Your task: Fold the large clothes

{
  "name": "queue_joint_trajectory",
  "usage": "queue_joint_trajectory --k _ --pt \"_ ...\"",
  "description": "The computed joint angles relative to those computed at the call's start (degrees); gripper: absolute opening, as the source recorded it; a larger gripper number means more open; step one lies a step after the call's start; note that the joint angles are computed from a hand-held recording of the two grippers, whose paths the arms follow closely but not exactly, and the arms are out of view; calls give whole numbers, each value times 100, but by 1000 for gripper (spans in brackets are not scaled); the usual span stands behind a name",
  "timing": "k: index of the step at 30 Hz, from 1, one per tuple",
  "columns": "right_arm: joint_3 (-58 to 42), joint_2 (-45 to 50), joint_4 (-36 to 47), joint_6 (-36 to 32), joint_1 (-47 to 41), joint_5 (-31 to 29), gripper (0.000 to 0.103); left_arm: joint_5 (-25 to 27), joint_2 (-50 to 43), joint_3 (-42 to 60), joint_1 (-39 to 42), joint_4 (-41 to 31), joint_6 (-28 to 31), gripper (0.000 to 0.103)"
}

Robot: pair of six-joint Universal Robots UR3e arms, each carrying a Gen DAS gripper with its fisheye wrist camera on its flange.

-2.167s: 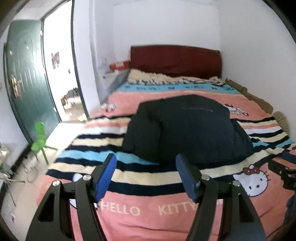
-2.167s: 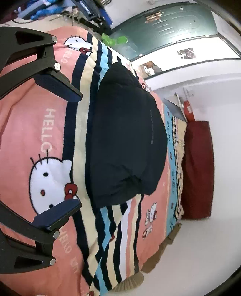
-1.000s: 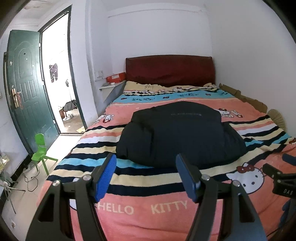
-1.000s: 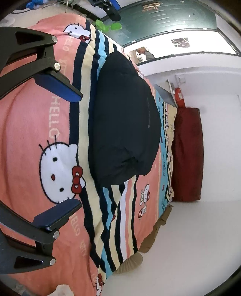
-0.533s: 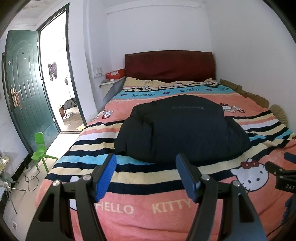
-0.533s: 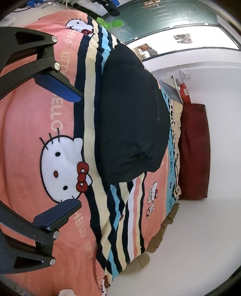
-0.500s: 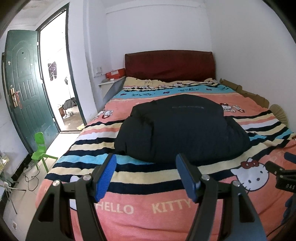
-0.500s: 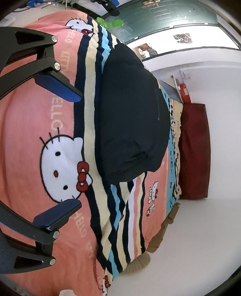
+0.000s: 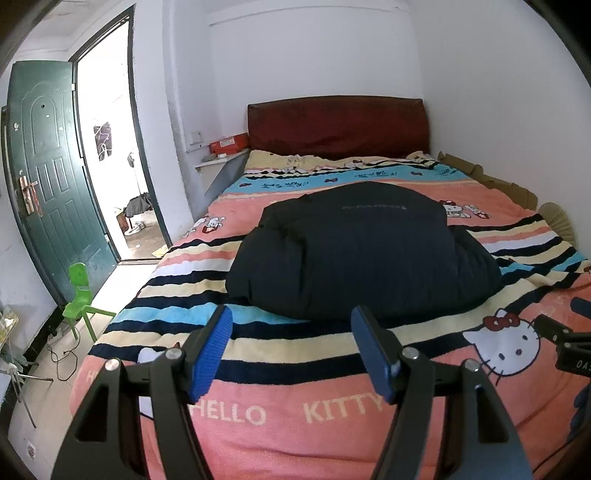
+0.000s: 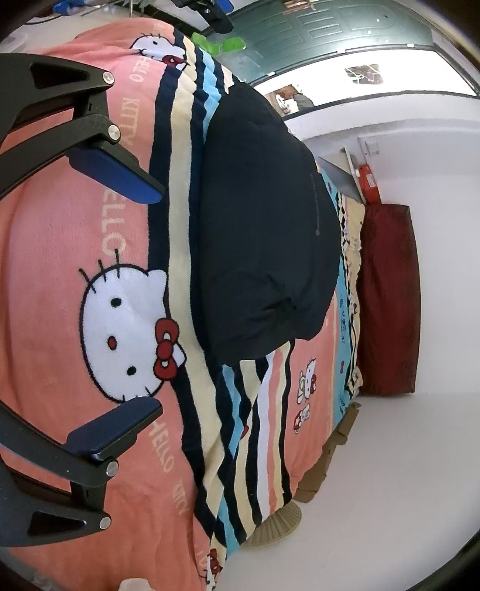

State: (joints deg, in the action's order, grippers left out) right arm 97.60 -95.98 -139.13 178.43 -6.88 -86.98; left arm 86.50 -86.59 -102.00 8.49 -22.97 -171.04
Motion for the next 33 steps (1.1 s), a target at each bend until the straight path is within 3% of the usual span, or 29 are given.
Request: queue_joint_trajectory --k 33 --pt "-55 -161 -123 -144 162 -423 102 -54 45 -258 45 84 66 65"
